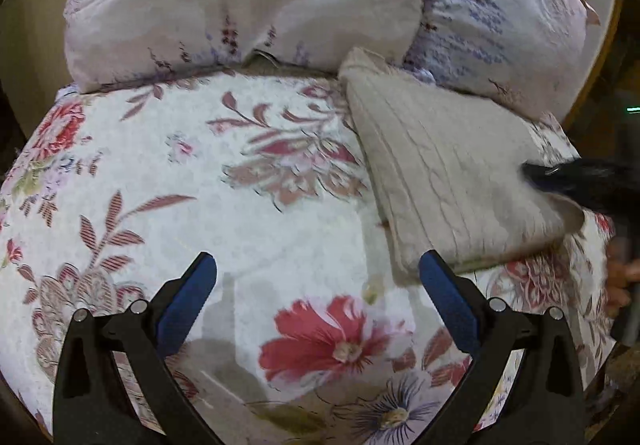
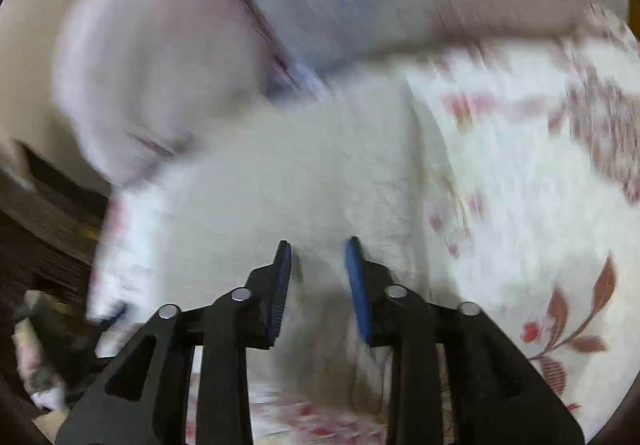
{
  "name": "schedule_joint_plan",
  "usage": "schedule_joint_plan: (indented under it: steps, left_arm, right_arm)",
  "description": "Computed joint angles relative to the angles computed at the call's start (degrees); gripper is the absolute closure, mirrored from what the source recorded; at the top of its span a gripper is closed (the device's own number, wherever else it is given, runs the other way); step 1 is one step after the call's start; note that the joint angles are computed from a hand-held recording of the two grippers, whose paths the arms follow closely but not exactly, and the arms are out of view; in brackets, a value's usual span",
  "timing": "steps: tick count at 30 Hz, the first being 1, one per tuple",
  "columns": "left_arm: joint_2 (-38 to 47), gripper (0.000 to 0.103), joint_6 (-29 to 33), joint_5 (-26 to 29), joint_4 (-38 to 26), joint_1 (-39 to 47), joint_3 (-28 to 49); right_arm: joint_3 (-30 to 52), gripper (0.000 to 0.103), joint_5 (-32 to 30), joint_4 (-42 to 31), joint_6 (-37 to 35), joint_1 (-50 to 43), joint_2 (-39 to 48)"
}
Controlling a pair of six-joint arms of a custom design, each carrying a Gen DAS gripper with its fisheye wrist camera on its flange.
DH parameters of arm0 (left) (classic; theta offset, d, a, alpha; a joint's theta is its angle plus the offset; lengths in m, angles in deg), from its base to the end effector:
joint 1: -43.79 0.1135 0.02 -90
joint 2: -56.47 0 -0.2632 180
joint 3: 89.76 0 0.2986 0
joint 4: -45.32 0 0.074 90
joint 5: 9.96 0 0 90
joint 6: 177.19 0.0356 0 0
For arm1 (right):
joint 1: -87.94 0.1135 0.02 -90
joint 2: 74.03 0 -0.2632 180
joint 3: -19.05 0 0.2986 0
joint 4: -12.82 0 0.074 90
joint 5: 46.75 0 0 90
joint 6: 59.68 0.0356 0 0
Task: Fold small clothes
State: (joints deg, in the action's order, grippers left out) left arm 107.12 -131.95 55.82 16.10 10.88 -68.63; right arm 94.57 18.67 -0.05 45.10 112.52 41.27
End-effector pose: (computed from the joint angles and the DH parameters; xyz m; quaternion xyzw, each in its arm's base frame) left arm 0.1491 -0.0791 0.0789 -0.1534 0.9307 -0.0078 0.3319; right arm 0.3817 0.1909 0.0758 -0.1470 0.9164 0.2952 0.2267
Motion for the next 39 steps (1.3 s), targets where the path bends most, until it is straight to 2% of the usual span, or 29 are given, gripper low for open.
schedule_joint_plan:
  steps: [1,3,4,5,6,7,9,13,17,21,39]
  left_arm:
    - [0.9,0.002,-0.2,0.1,0.6,-0.4,0.0]
    - [2.8,0.002,-1.5,0.3,0.9,-1.8,0.4]
    - [3.8,0.002,-2.2,0.2,1.0,-2.5,0.5]
    - [4.9,0.002,-3.4,0.0,1.5,-3.5,0.5]
    - [5.7,0.002,-4.4,0.0,2.1,-4.0,0.3]
    - [6.6,0.002,-5.0,0.2,2.4,-4.3,0.4]
    - [11.1,0.002,-7.2,-1.2,2.9,-6.2,1.6]
    - [19.6,0.002,-8.0,-5.0,2.5,-9.6,5.2]
    - [19.2,0.002,-8.9,-6.7,4.0,-10.7,3.9]
    - [18.9,0.002,-8.8,-6.8,4.0,-10.7,3.7]
    - [19.0,0.002,-9.0,-6.9,3.9,-10.7,3.8]
  right_arm:
    - [-0.8,0.083,1.4,1.9,0.8,0.5,-0.5]
    - [-3.1,0.077,3.7,2.5,2.1,1.2,-3.6]
    - [-7.7,0.053,5.5,5.9,2.1,1.6,-7.8]
    - [-12.9,0.015,7.3,9.2,1.5,1.4,-12.3]
    - [-17.1,0.004,10.5,13.3,1.4,2.0,-15.3]
    - [-21.0,0.001,13.8,17.3,1.5,3.1,-17.6]
    - [-26.7,0.001,18.4,18.3,-0.9,4.9,-20.8]
    - [-26.7,0.002,23.7,17.3,0.3,7.7,-16.8]
    - [-26.0,0.002,25.6,14.8,-0.1,9.6,-13.5]
    - [-25.9,0.001,31.6,14.4,-1.9,13.0,-12.0]
    - [-26.6,0.001,31.9,14.7,-1.4,13.2,-12.2]
